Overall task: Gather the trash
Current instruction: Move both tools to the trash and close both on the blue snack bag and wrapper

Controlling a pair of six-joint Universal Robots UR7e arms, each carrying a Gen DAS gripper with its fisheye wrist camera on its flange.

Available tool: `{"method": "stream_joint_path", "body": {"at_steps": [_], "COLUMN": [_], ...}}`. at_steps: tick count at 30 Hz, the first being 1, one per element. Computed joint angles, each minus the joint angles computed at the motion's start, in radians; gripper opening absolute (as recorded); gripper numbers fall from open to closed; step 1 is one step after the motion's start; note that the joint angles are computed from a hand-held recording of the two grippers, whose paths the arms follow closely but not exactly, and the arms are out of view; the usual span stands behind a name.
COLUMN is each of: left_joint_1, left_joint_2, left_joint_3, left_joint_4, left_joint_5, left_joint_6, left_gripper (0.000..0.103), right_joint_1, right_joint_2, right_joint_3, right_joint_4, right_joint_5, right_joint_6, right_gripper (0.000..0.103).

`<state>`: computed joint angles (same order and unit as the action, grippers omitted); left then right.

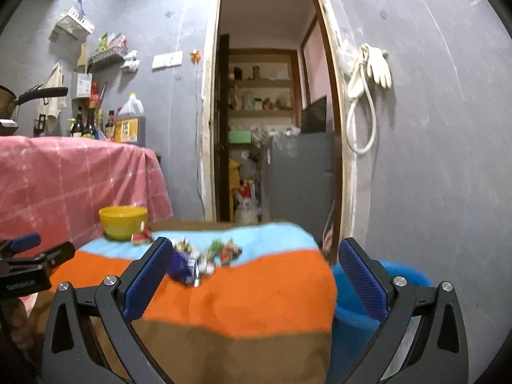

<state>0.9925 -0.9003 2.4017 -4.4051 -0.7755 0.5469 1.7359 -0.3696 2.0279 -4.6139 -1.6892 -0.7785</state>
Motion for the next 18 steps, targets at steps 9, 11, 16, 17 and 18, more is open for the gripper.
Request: {"method": "stream_joint_path", "body": {"at_steps": [9, 11, 16, 17, 18], "left_joint_1": [0.055, 0.063, 0.088, 0.092, 0.096], "left_joint_2": [0.0, 0.012, 0.053, 0.061, 0.066], "left_joint_3": [-0.159, -0.192, -0.262, -0.271, -0.279], "left_joint_4": [0.094, 0.099, 0.096, 0.098, 0.11], "left_joint_5": [-0.096, -0.112, -0.155, -0.157, -0.157], "left_joint_6": [0.039, 0.049, 0.063, 0.062, 0.055], "left_gripper": [0.099, 0.099, 0.099, 0.099, 0.099], "right_joint_1": [0.002, -0.001, -0.017, -0.025, -0.036], "right_joint_2": [-0.018, -0.023, -0.017, -0.017, -0.016], "right_joint_3": [-0.177, -0.21, -0.289, -0.298, -0.304], "right_joint_4": [0.144, 0.191, 0.28, 0.301, 0.32], "right_joint_5": [0.06, 0.074, 0.108, 0.123, 0.14], "right_joint_6": [-0.031, -0.032, -0.064, -0.068, -0.065], "right_gripper": [0.103, 0.103, 0.103, 0.103, 0.103]}}
